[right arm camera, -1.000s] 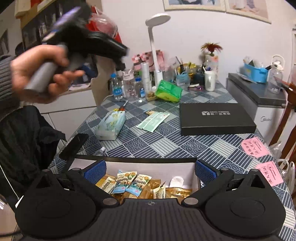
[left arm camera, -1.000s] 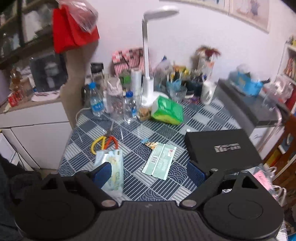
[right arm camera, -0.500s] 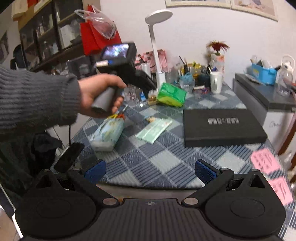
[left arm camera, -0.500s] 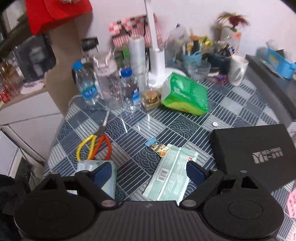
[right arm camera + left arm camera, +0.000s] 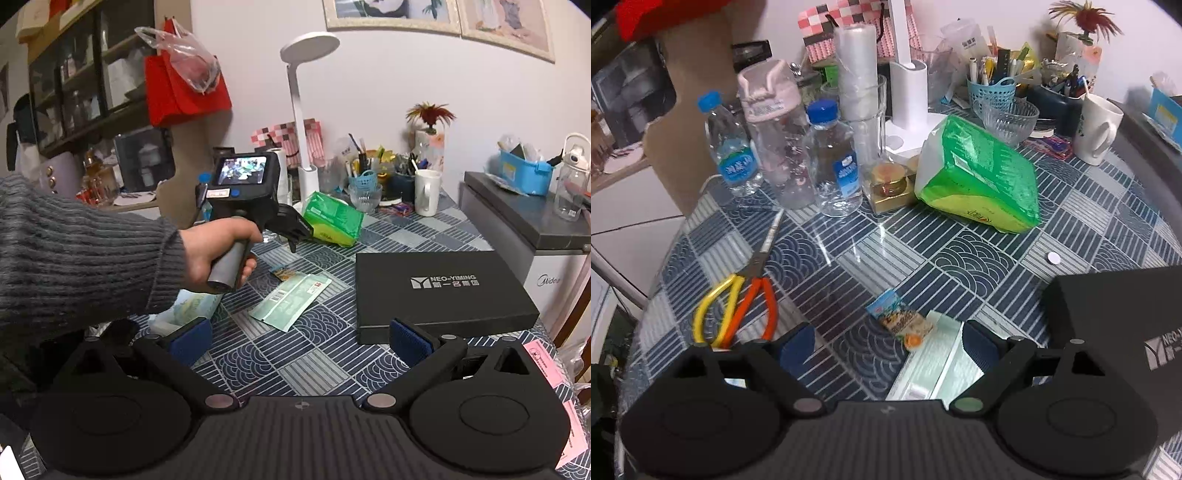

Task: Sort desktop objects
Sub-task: 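Close the left tool on the small snack packet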

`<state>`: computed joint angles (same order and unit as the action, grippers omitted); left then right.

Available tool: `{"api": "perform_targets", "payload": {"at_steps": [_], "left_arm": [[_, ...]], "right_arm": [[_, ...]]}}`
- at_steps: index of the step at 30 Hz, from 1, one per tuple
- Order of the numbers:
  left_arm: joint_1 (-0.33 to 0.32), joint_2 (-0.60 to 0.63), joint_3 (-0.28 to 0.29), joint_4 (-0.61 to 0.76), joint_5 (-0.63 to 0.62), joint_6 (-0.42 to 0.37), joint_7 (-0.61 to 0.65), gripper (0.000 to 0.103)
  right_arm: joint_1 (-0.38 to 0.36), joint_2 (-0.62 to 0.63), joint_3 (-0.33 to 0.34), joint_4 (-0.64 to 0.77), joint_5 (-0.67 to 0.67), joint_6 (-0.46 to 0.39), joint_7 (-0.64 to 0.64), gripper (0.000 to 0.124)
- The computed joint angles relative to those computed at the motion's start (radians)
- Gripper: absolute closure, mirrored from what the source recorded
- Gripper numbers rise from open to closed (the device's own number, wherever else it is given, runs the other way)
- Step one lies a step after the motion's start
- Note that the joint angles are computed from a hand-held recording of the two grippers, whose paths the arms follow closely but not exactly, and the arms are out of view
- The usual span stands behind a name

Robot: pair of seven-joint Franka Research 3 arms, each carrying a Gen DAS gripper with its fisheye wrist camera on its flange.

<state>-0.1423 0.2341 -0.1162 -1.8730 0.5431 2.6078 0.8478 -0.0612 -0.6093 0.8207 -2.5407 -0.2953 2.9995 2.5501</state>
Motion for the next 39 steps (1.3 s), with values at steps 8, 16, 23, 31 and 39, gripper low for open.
{"api": "perform_targets", "payload": {"at_steps": [8, 16, 23, 31, 39], "left_arm": [[0.011, 0.137, 0.006, 0.108, -0.109, -0.002, -0.003, 0.015], [-0.014, 0.222, 0.038, 0.180, -0.095, -0.005, -0.094, 0.016], [-0.051, 0.254, 0.070, 0.212, -0.020, -0.020, -0.150, 0.029], [-0.037, 0.226, 0.057, 0.167, 0.016, 0.017, -0.135, 0.071], [-0.040, 0.173, 0.062, 0.109, 0.060, 0.023, -0.125, 0.090]], "right_arm": [[-0.035, 0.031, 0.021, -0.014, -0.003, 0.031, 0.018, 0.021], [-0.059, 0.055, 0.031, -0.030, 0.012, 0.063, 0.021, 0.021], [-0.074, 0.048, 0.044, -0.040, 0.029, 0.076, 0.010, 0.021], [-0.085, 0.025, 0.054, -0.047, 0.048, 0.072, 0.004, 0.021], [-0.057, -0.005, 0.036, -0.057, 0.060, 0.048, -0.004, 0.021]]}}
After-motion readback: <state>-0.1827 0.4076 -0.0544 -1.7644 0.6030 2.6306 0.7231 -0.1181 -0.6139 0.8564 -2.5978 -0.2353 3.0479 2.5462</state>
